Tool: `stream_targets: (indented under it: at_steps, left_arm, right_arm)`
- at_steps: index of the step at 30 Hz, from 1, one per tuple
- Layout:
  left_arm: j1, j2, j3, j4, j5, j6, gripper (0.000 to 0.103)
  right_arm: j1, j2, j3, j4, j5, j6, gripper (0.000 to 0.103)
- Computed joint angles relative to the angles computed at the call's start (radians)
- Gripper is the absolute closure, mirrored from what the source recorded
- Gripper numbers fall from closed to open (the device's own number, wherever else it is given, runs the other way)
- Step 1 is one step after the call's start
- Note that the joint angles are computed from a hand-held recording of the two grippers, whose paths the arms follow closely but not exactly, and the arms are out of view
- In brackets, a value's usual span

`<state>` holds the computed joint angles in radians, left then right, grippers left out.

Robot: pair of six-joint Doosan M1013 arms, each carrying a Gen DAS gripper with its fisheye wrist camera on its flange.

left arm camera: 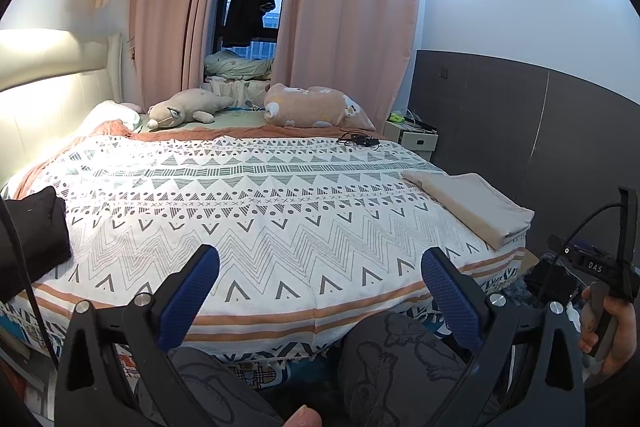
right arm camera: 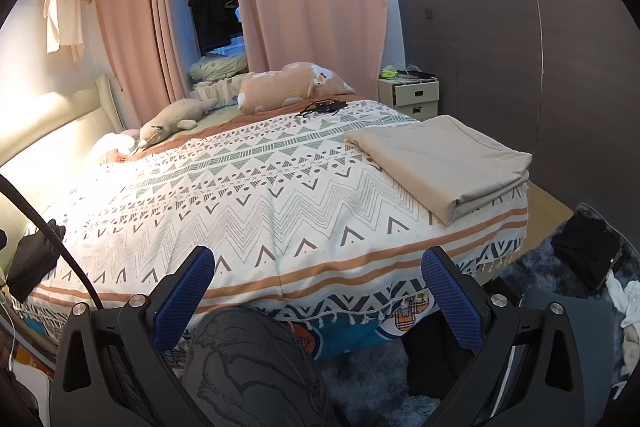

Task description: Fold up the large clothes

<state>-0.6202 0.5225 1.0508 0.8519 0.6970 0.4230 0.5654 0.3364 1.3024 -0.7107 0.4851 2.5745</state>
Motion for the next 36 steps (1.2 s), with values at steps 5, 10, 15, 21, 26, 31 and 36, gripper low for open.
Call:
stream_targets:
  at_steps: [5,10,15,21,26,31,36]
  left_arm:
    - [0.0,0.0,-0.002,0.003,0.004,-0.004,0.0]
    - [-0.001,-0.002,0.003,0.022,0.004,-0.023,0.0]
    - [0.0,-0.004,0.007,0.032,0.008,-0.038,0.0]
    - [-0.002,-0.005,0.006,0.039,0.023,-0.045,0.0]
    - [-0.006,-0.005,0.004,0.058,0.034,-0.052,0.0]
    - [-0.005,-0.006,0.006,0.054,0.03,-0.051,0.0]
    - [-0.006,-0.008,0.009,0.061,0.028,-0.061,0.0]
  right_arm:
    - [0.0,0.002,-0.004,0.008,0.0,-0.005,0.0]
    - [0.005,0.004,-0.007,0.007,0.002,-0.002,0.0]
    - [0.007,0.004,-0.009,0.009,0.006,-0.004,0.0]
    - [0.009,0.004,-0.009,0.007,0.005,-0.002,0.0]
    - [0.008,0.004,-0.008,0.004,0.003,0.0,0.0]
    - [0.008,0.004,-0.007,-0.011,0.008,0.015,0.0]
    - [0.004,0.004,-0.005,-0.007,0.004,0.013,0.0]
